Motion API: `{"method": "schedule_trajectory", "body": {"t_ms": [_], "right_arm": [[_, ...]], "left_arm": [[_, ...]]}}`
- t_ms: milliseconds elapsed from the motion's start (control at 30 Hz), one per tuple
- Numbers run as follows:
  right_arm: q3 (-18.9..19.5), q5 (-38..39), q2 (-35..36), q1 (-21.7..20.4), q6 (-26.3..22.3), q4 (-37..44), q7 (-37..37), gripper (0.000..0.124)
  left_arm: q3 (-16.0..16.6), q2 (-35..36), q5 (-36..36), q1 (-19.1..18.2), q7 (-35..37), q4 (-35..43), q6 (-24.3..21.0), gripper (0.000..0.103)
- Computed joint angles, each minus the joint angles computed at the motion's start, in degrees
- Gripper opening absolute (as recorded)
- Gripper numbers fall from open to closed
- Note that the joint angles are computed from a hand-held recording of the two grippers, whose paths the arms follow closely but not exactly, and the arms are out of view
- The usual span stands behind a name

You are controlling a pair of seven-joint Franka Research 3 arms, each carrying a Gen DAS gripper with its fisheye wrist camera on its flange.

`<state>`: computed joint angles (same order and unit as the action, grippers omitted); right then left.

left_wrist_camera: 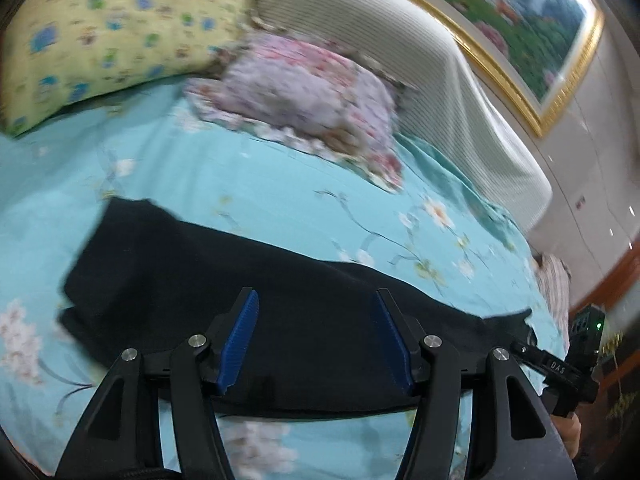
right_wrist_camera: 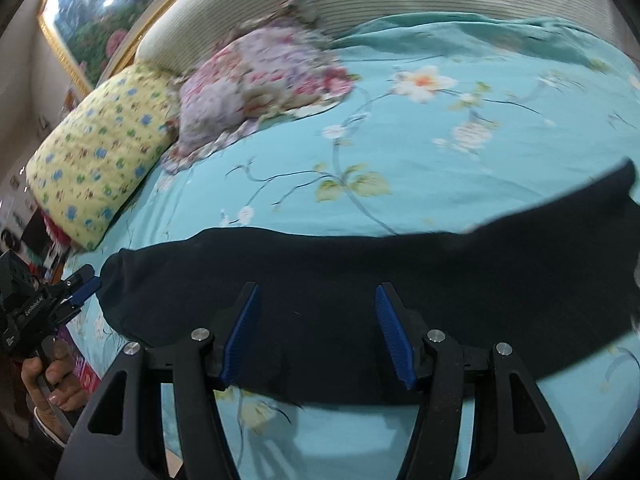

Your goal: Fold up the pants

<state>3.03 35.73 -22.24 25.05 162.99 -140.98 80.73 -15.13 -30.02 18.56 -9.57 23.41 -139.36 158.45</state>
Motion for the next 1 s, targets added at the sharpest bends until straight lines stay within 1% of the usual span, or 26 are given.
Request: {"method": "schedule_trajectory", "body": {"t_ms": [33,100,267,333,400,433,567,700,767,867,967,1000], "right_arm": [[0.3,-0.4,-1.4,-0.8,0.4,-1.3,1.0,0.061],[0.7,-1.2,-3.4,-2.0,1.3,-3.3,2.9,0.061],[0.1,-2.1,-7.8,-4.0,2.7,-7.6,7.1,0.061],[0.0,-2.8,-9.3,-5.2,2.7,-9.1,9.0,0.061],[-0.1,-3.5,-11.1,-6.9,2.7,-10.8,11.4,0.061],[-0.2,-4.0,-11.9,-7.7,2.8,-11.6,12.4,0.061],[-0.1,-6.1,-15.2,-11.2,3.1,-14.9,16.7,0.062],[-1.4,-7.1,-16.6,-13.4,3.9,-16.9,19.6,0.065],[-2.6,-6.9,-16.5,-13.5,4.5,-17.2,20.2,0.065],[-4.0,-6.5,-15.6,-13.6,4.7,-17.0,20.8,0.065],[-7.1,-3.9,-13.8,-11.5,5.8,-16.5,20.1,0.065],[-9.1,-2.1,-13.0,-9.7,6.5,-16.2,19.2,0.065]], "left_arm": [[0.0,1.0,0.0,-0.3,0.6,0.8,0.2,0.061],[0.8,4.3,-0.8,-2.4,3.7,3.4,1.0,0.064],[1.5,11.2,-3.2,-5.6,10.5,9.6,0.9,0.066],[2.0,14.0,-5.2,-7.0,13.7,12.1,1.1,0.069],[1.9,16.8,-6.6,-7.7,16.0,15.0,0.8,0.070],[1.9,18.1,-7.5,-8.2,17.5,16.3,0.8,0.071],[2.1,23.7,-13.3,-10.0,25.1,22.2,0.0,0.073],[0.7,30.2,-17.5,-10.3,32.7,30.0,-2.3,0.075],[-0.3,33.5,-19.0,-10.2,36.2,34.4,-4.2,0.076],[-1.7,38.2,-19.4,-10.3,39.4,40.6,-6.9,0.076],[-2.7,43.5,-19.0,-10.8,41.7,47.7,-10.1,0.077],[-2.8,45.4,-18.7,-11.1,42.2,50.3,-11.5,0.077]]}}
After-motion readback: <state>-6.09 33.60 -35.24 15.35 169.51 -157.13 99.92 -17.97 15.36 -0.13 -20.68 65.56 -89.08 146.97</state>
